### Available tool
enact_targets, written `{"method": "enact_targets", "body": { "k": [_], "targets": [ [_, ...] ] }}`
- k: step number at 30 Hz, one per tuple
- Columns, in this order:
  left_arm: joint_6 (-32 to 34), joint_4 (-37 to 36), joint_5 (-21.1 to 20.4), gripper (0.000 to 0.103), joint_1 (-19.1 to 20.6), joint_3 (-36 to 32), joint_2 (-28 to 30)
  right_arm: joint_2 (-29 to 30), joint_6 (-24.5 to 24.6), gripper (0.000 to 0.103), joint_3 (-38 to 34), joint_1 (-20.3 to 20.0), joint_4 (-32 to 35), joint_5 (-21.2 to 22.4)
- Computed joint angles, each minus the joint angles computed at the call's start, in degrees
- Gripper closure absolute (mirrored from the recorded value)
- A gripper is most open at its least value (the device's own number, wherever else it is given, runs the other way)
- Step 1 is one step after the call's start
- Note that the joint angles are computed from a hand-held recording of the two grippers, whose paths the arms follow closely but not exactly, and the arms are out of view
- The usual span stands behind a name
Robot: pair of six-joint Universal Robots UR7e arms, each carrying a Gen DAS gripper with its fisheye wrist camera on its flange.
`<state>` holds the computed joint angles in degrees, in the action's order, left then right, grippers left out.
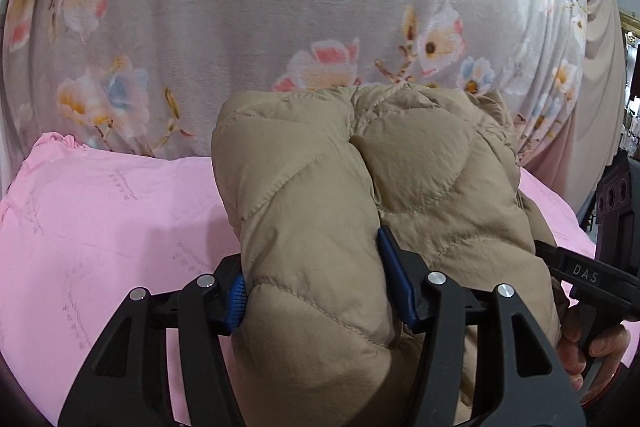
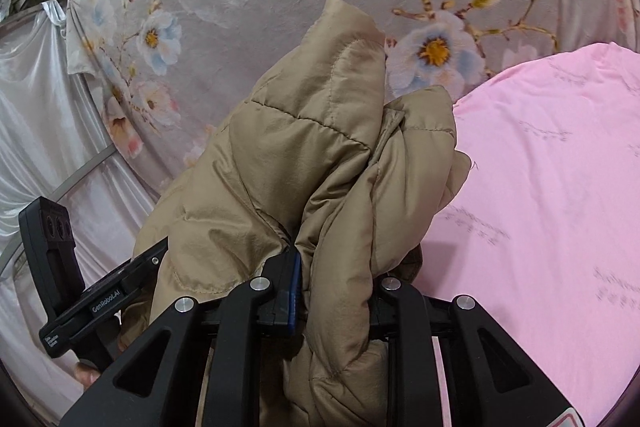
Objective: Fold large clothes
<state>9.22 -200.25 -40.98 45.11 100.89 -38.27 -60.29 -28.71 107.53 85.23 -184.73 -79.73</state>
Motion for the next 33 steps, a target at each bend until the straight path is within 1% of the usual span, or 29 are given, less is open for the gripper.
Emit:
{"method": "enact_targets", "body": {
  "k": [3, 5, 7, 10, 12, 14, 15, 17, 18, 19, 20, 21, 22, 23, 25, 26, 28, 29, 30, 31, 32, 33],
  "targets": [
    [2.7, -1.7, -1.9, 0.048, 3.0, -1.8, 0.9, 4.3, -0.7, 0.082, -4.1, 0.6, 0.7, -0.9],
    [3.5, -2.6, -4.1, 0.048, 5.3, -2.3, 1.1, 7.2, -0.5, 0.082, -6.9, 0.4, 2.1, -1.5],
    [3.4, -2.5, -5.4, 0.048, 7.1, -2.7, 1.5, 9.4, -0.2, 0.082, -9.2, 0.0, 3.8, -1.9],
    [3.7, -2.7, -5.8, 0.048, 9.7, -2.9, 2.8, 12.6, 0.3, 0.081, -12.0, -0.9, 5.8, -3.6],
    [4.4, -4.6, -5.4, 0.045, 11.2, -2.5, 3.8, 14.1, 1.0, 0.078, -12.9, -1.4, 5.8, -5.1],
    [2.7, -5.5, -7.1, 0.042, 12.6, -1.2, 3.3, 14.9, 1.9, 0.073, -13.1, -2.1, 6.1, -5.2],
    [1.3, -5.0, -8.1, 0.039, 13.2, -0.5, 2.6, 14.8, 2.2, 0.069, -12.9, -2.4, 6.3, -5.1],
    [-1.1, -2.4, -7.9, 0.036, 13.2, 0.4, 1.3, 13.9, 3.1, 0.063, -12.3, -2.3, 7.2, -6.2],
    [-1.8, -1.1, -7.2, 0.036, 12.9, 0.8, 0.7, 12.8, 2.8, 0.062, -11.4, -2.3, 7.7, -6.5],
    [-2.3, 0.2, -5.5, 0.035, 12.3, 1.4, 0.0, 11.9, 2.5, 0.061, -10.6, -2.2, 7.4, -7.2],
    [-2.2, 0.7, -4.0, 0.036, 11.7, 1.8, -0.4, 10.8, 2.1, 0.057, -9.5, -2.1, 6.3, -8.5],
    [-1.9, 0.8, -1.1, 0.033, 10.6, 2.4, -0.8, 9.6, 1.7, 0.056, -8.3, -2.0, 4.8, -9.5],
    [-1.4, 0.7, 2.4, 0.028, 9.5, 2.7, -1.0, 8.4, 1.2, 0.056, -6.8, -1.7, 2.2, -11.0],
    [-1.1, 0.8, 6.1, 0.026, 8.5, 2.6, -0.9, 7.6, 0.6, 0.055, -5.7, -1.4, -0.4, -12.2],
    [-0.2, 0.9, 15.0, 0.025, 6.3, 0.9, 0.3, 6.5, -0.6, 0.054, -4.3, -0.4, -4.7, -13.9],
    [-1.5, 2.6, 18.3, 0.025, 5.6, -0.4, 0.8, 6.5, -1.0, 0.055, -4.4, 0.5, -5.4, -14.7],
    [-3.9, 5.7, 21.2, 0.025, 4.8, -2.7, 1.4, 7.4, -2.1, 0.065, -5.7, 2.6, -5.6, -16.5],
    [-5.5, 7.3, 21.8, 0.025, 4.5, -3.9, 1.8, 8.4, -3.0, 0.075, -6.8, 3.7, -5.9, -17.6],
    [-6.9, 9.5, 22.0, 0.025, 4.4, -5.9, 2.6, 9.9, -3.7, 0.08, -8.2, 4.9, -6.4, -19.0],
    [-8.7, 12.2, 22.9, 0.025, 4.3, -7.9, 3.5, 11.7, -4.5, 0.081, -10.0, 6.1, -7.0, -20.5],
    [-11.9, 16.5, 23.4, 0.025, 4.5, -10.4, 4.4, 13.2, -5.1, 0.082, -11.7, 6.8, -7.0, -21.5],
    [-13.9, 19.4, 22.9, 0.025, 4.8, -12.5, 5.3, 14.9, -5.5, 0.082, -13.7, 7.6, -6.7, -22.7]
  ]
}}
